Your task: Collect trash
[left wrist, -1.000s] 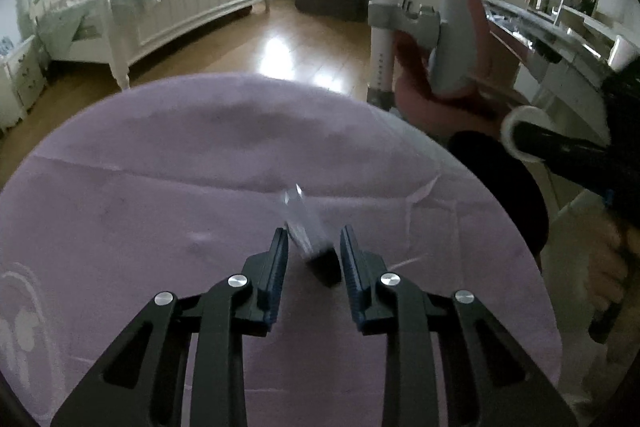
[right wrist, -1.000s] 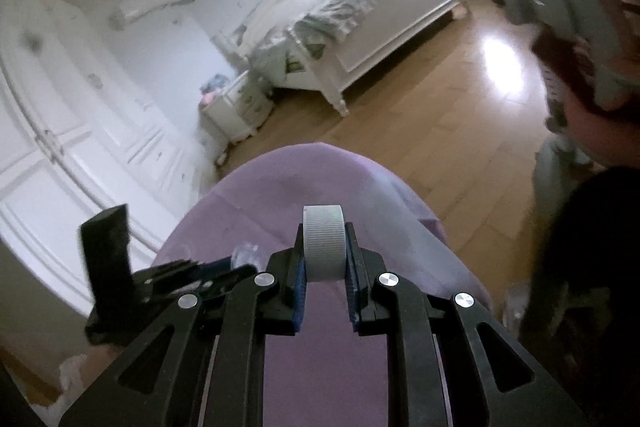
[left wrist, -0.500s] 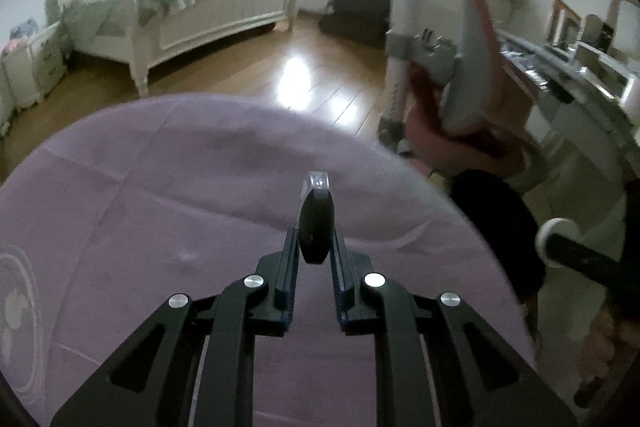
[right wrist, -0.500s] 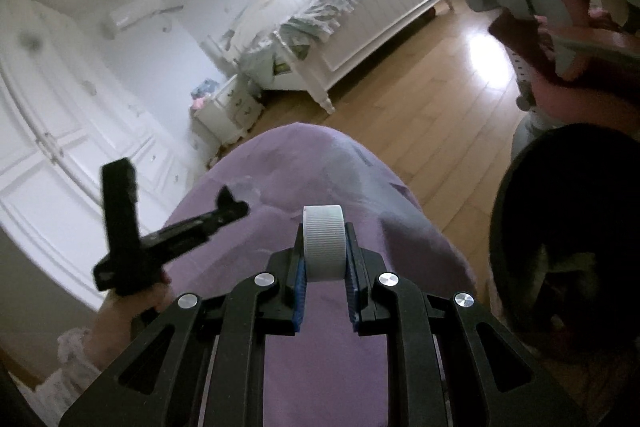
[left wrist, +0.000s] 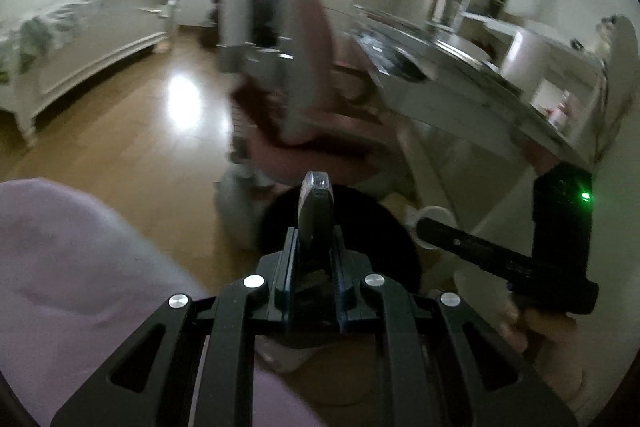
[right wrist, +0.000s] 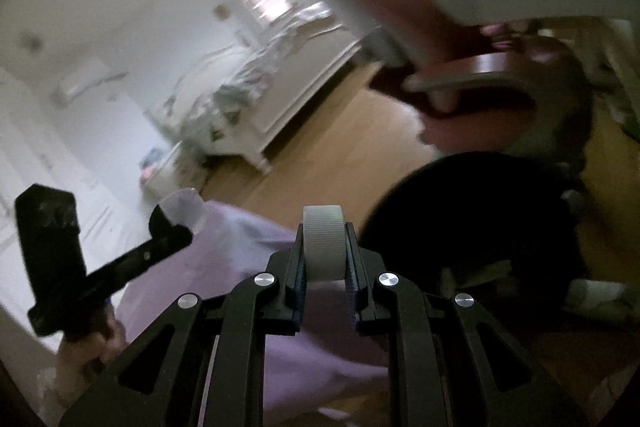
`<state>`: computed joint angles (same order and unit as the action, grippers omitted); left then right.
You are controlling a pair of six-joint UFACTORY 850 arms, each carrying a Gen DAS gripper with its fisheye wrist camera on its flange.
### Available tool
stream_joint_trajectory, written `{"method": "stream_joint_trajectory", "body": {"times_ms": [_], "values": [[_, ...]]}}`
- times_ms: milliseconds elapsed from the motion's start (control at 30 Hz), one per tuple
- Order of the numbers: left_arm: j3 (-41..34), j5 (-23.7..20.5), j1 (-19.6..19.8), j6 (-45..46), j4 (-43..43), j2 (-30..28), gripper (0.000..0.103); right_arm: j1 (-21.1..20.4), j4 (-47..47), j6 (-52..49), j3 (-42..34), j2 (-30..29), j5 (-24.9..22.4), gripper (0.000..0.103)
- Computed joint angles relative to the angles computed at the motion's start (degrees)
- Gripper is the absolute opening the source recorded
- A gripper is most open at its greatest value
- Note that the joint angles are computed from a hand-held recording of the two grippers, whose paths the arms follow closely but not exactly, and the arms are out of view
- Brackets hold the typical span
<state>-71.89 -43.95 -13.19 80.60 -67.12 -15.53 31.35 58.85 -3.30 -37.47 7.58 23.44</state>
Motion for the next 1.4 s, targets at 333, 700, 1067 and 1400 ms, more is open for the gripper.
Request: {"method": "stream_joint_trajectory", "body": {"times_ms": [333,700,1067,1400], "values": [[-2.2,0.4,-8.3,-2.9,2.8,-4.9,0.016,-4.9,-0.2,4.7,7.1,4.0,-0.7,0.017],[-3.3,2.5,-10.6,-5.8,6.0,-7.4,0.016,-7.0,-4.9,10.8,7.6,1.7,-1.8,0.017],[1.5,5.4,-8.9,-0.5,-2.6,-2.8,0.098,-6.8,2.6,7.4,8.5,2.3,-1.4,0.073],[6.8,6.6,-2.3,-5.3,-2.9,5.1,0.098,-1.6,11.9,-3.8,6.0,2.4,-0.1,0.078]]}}
